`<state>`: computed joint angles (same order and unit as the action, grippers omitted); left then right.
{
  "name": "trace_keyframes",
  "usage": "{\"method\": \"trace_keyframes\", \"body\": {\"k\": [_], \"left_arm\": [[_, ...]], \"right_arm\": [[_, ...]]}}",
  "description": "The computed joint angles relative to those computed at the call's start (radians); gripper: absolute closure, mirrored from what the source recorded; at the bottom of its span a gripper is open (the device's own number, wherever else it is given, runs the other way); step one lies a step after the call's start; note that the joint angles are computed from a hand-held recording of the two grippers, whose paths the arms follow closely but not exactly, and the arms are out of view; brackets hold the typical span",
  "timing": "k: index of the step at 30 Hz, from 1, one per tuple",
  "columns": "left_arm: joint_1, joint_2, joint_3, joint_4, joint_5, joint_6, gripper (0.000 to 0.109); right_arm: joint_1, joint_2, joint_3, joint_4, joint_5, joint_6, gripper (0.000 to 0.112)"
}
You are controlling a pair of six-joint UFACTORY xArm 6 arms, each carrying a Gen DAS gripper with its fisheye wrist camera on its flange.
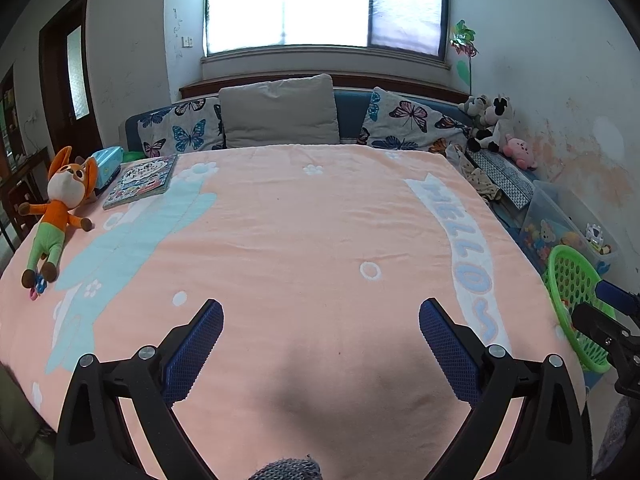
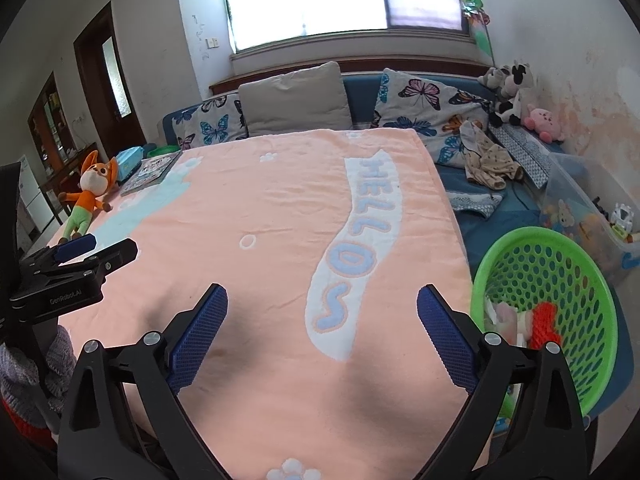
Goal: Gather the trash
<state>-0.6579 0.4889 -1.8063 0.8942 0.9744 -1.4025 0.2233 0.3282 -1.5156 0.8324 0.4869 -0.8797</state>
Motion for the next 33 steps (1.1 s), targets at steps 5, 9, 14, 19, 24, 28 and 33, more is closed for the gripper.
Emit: {"method": "trace_keyframes", "body": {"k": [5, 9, 14, 19, 24, 28, 33], "left_arm": [[-0.006, 0.009, -0.011, -0.002, 0.001, 0.007, 0.013], [-0.005, 0.014, -0.02, -0.007, 0.002, 0.014, 0.013], [-0.006, 0.016, -0.022, -0.009, 0.006, 0.014, 0.013], [-0.008, 0.017, -0.022, -0.012, 0.008, 0.014, 0.013], [-0.009, 0.016, -0.02, -0.01, 0.008, 0.012, 0.013], [-0.011, 0.017, -0.017, -0.004, 0.01, 0.01, 0.013], [-0.01, 0.023, -0.023, -0.006, 0.009, 0.014, 0.013]], "right_arm": [[0.001, -0.003, 0.006, -0.007, -0.006, 0.004, 0.016], [-0.001, -0.002, 0.007, -0.007, -0.008, 0.005, 0.016], [-0.002, -0.005, 0.01, -0.006, -0.011, 0.007, 0.016], [0.0, 0.001, 0.007, -0.018, -0.01, 0.017, 0.016], [0.0, 0.003, 0.004, -0.019, -0.007, 0.017, 0.016], [0.001, 0.002, 0.006, -0.018, -0.01, 0.016, 0.016], [0.0, 0.004, 0.003, -0.022, -0.005, 0.02, 0.016]]}}
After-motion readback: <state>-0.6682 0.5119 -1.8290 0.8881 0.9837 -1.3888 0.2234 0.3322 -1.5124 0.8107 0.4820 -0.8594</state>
